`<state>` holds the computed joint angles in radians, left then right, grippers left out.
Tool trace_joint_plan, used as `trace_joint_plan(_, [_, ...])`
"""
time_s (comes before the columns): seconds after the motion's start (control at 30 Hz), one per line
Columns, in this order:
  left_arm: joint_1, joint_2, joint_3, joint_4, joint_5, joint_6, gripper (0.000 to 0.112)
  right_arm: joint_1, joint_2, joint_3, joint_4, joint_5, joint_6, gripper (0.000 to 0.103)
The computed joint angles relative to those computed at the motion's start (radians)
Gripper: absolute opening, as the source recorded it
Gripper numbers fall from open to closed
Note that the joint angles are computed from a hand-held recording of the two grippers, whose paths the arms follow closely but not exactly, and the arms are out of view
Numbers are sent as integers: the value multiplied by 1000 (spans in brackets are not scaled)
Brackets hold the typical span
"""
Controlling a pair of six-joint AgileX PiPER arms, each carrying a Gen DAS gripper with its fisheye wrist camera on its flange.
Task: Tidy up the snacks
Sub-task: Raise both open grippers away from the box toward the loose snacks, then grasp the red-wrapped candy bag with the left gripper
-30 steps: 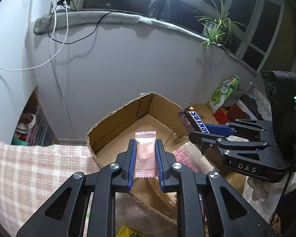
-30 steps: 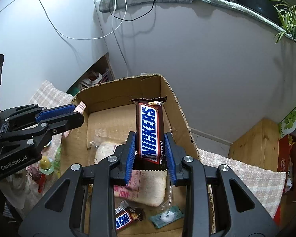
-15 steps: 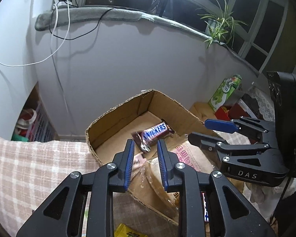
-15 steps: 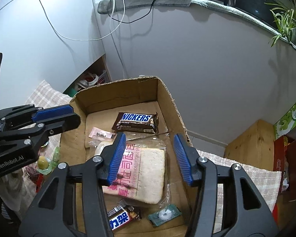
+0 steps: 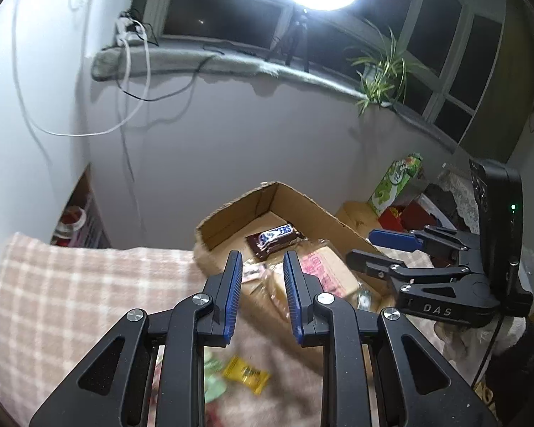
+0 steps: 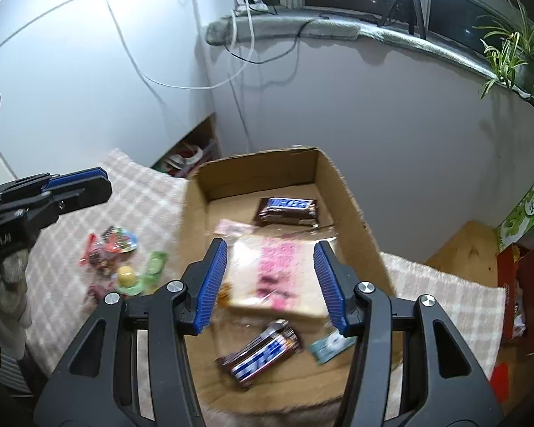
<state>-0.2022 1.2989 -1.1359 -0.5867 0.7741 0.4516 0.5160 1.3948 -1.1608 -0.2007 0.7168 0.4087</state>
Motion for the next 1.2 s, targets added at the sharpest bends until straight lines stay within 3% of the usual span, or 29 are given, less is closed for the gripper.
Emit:
trace_joint_plan(0.23, [220, -148, 123, -118, 115, 186, 22, 234, -87, 93, -159, 9, 245, 53])
trace_joint_plan(0.47, [399, -243, 255, -182, 203, 341, 22, 453, -50, 150, -283, -3, 463, 53])
trace_joint_plan(0.5, [412, -252, 270, -184, 210, 352, 32, 471, -41, 158, -298, -6, 489, 53])
trace_joint_plan(0.53, [425, -262, 290, -183, 213, 358, 50, 489, -31, 171, -314, -15, 524, 53])
trace_joint_plan(0.67, [479, -284, 362, -207, 244, 414, 54, 538, 39, 197, -321, -62, 598, 55])
trace_joint_plan(1.2, [335, -222, 463, -146, 101, 317, 56, 569, 207, 143, -346, -100, 712, 55])
